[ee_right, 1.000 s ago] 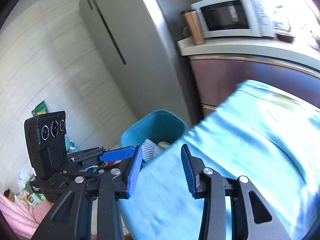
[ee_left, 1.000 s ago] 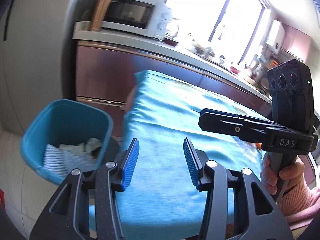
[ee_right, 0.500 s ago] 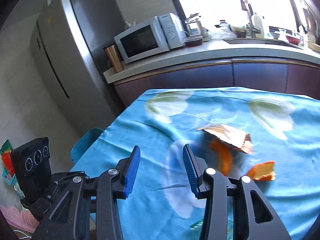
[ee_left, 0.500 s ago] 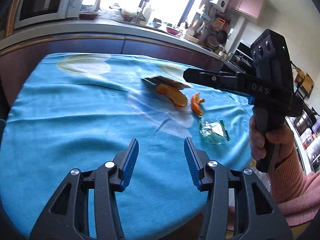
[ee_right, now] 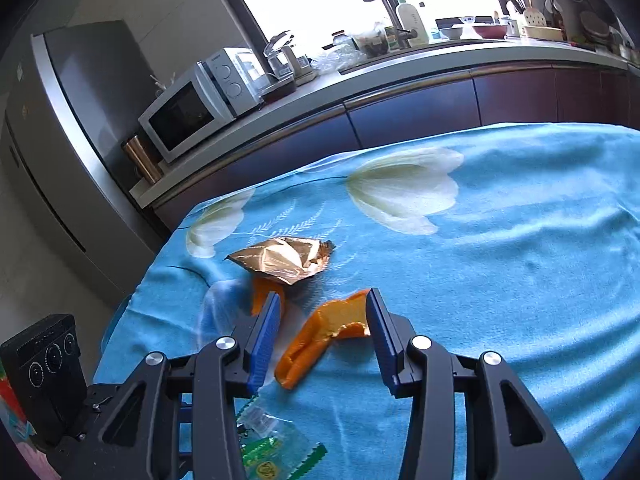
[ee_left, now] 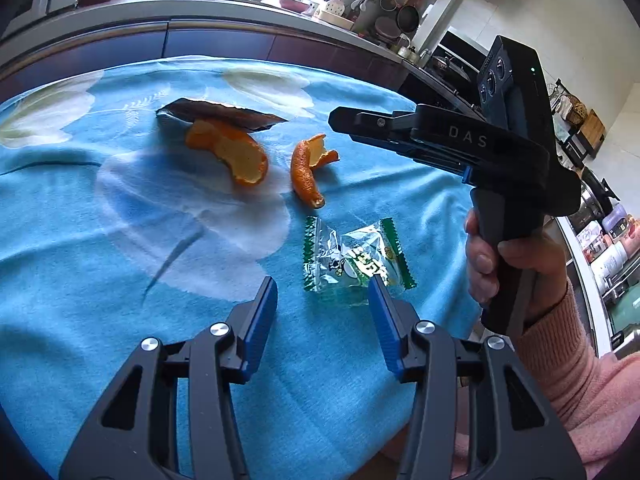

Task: Collect trash
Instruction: 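Move both open tools back over the orange peels and clear wrapper, then grasp the clear green-edged wrapper with the left tool while the right tool grasps an orange peel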

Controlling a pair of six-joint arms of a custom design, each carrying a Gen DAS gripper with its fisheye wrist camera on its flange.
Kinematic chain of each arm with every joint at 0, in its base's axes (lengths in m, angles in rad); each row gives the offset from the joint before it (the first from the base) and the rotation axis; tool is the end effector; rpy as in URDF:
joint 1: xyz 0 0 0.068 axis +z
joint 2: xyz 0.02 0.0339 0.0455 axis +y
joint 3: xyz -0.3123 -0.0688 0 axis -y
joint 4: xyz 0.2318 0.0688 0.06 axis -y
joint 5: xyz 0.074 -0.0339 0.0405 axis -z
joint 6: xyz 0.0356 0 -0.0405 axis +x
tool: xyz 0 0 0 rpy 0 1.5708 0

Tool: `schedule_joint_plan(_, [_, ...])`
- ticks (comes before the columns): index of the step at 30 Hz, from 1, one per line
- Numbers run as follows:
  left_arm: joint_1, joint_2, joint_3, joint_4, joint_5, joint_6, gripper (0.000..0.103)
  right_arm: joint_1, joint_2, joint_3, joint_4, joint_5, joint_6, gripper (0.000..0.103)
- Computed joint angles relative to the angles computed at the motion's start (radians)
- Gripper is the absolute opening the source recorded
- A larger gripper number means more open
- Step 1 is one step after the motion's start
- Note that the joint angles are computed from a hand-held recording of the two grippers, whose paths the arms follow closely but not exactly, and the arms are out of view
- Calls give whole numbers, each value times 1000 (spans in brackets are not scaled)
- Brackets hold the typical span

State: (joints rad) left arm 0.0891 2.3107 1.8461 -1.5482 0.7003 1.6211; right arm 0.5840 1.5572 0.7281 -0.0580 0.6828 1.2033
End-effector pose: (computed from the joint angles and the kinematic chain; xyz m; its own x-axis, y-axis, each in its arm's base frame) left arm 0.4217 0.0146 0.2024 -0.2969 0.7402 -0.6033 0.9164 0.0433 -0.3979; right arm 0.2466 0.1361 0.2166 -0.3213 0.6555 -0.6834 0.5694 0.7104 0.4137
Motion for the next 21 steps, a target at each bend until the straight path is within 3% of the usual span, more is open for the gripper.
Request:
schedule_joint_plan(8, [-46, -45, -85, 78, -6, -52, 46, -69, 5, -77, 115, -96, -17, 43])
schedule_joint_plan(11, [-46, -63, -119, 119, -15, -52, 31, -90, 12, -96, 153, -133, -18, 43])
schedule_joint_plan(15, [-45, -87, -158, 162, -13, -55, 24, -104, 20, -111, 185, -162, -27, 42])
schedule_joint_plan(18, [-41, -90, -166, 163, -14, -49, 21, -105, 22, -112, 193, -174, -37, 38])
schedule_joint_plan(21, [-24, -88, -163, 146, -15, -28, 20, -112, 20, -119, 201, -188, -39, 25])
